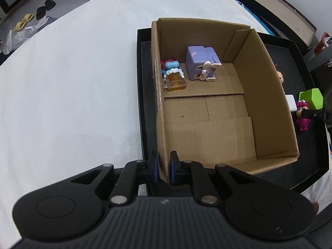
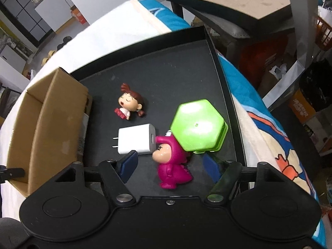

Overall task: Organize rigid objects
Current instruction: 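Move the right gripper to the pink hooded doll and grasp it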

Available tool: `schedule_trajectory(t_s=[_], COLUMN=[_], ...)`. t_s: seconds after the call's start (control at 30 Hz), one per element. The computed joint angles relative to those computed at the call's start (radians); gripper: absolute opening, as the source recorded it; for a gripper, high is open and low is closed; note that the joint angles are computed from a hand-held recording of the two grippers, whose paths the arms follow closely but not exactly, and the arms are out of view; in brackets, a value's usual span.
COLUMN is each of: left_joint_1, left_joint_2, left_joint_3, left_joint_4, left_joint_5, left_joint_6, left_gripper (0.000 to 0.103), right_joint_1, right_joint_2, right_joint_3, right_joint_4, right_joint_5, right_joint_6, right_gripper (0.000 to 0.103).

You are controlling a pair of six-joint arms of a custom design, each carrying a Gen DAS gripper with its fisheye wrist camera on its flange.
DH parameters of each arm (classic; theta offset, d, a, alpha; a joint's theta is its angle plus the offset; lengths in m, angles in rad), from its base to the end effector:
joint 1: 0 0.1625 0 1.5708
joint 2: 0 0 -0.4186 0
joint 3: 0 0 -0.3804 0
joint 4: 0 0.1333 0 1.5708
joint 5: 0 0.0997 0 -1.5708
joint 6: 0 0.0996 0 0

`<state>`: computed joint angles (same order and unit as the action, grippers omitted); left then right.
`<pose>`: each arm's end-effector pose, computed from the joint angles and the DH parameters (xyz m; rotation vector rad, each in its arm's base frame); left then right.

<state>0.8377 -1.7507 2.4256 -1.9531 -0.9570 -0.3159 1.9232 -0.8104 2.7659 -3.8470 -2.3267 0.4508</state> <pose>-0.0551 -0.3461 0.2299 0.6240 2.3913 -0.0769 0.1518 -0.2246 0.0759 -0.2792 -2.4527 0.7491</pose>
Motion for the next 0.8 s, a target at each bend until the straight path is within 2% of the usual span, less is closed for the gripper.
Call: schedule_trajectory(t_s=[0.17,0.27,0.3,0.37,0.47,0.6,0.8], left_joint_1=[-0.004,-0.005,-0.004,-0.004,-0.005,0.0,0.004], left_joint_2=[0.007,0.006,0.004,0.002,-0.001,-0.002,-0.008], left_joint_3=[0.003,0.004,0.005,0.007,0.008,0.006,0.005], left_joint_4=[0.001,0.0,0.0,-0.003,-0.003,-0.009,-0.019], left_joint_5=[0.007,0.011,0.01,0.009,0.009,0.007,-0.001], left_joint_6=[-0.01,-0.012,-0.014,-0.012,-0.007,-0.006,0.0], left_gripper=[0.011,0.011,0.011,0.011,0.011,0.011,0.011], right_joint_1=[-0.044,-0.029,-0.027,-0.022,-0.027,-0.015,0.077], right_joint_2=[0.042,0.07,0.074,0.082,0.075,0.046,-0.03], right_joint_3=[-0.004,-0.014,-0.015,-0.014,-0.001,0.009,-0.01], right_joint_4=[-0.029,-0.049,-0.051,-0.061,-0.073,-0.025,0.145], right_joint_5=[0.008,-0.016,-0.019,-0.022,0.009,0.027,-0.026], right_joint_6=[-0.035,-0.066,-0.069,-0.076,-0.058,-0.002,0.067], right_gripper=[0.06,0.058,0.055,0.042,0.04,0.04,0.04])
